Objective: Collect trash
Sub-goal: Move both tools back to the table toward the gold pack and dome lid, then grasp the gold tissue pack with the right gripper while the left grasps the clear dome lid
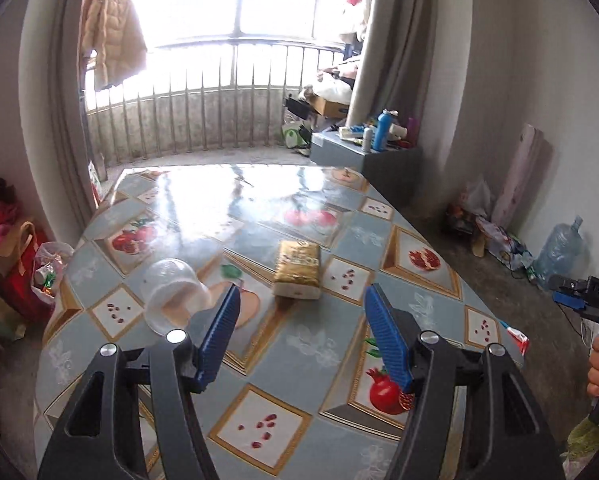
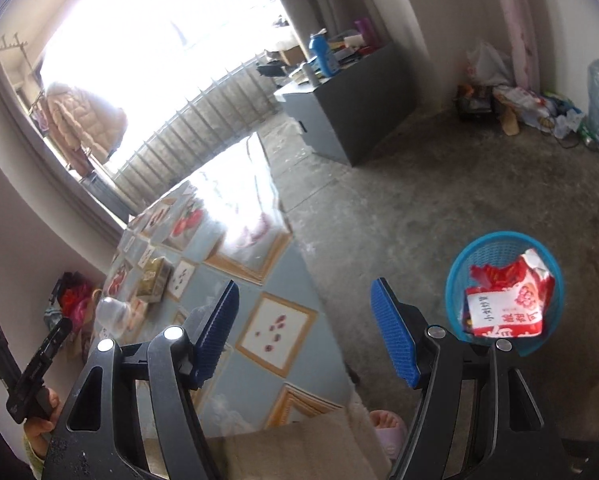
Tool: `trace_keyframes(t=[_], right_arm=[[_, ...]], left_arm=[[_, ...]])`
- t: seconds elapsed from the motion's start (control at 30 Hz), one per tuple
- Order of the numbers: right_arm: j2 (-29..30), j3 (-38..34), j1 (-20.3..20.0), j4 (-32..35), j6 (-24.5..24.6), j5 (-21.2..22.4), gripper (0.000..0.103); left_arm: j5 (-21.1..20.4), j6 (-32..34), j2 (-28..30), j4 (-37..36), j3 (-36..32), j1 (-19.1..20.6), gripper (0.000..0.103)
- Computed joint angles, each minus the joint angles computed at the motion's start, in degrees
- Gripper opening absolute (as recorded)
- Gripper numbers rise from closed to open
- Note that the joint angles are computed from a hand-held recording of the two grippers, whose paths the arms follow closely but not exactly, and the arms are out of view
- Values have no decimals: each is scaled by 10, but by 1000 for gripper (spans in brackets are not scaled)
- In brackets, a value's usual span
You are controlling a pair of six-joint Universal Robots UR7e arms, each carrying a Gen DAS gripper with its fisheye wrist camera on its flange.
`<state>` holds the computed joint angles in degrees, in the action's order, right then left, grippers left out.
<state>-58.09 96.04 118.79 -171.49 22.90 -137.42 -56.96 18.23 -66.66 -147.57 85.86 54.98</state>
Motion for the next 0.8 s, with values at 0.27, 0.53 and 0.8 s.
trace_keyframes(t=[0.27,0.53,0.8], right_arm=[[85,-140,1,109,-40,91,65],[208,-336,-6,238,-72,167,65],[350,-567,-22,389,-57,200,65]], left_arm=[[33,50,18,-93,-21,35,63],[-11,8,67,-22,-115,79,63],[-28,-12,130,59,-217,107,63]])
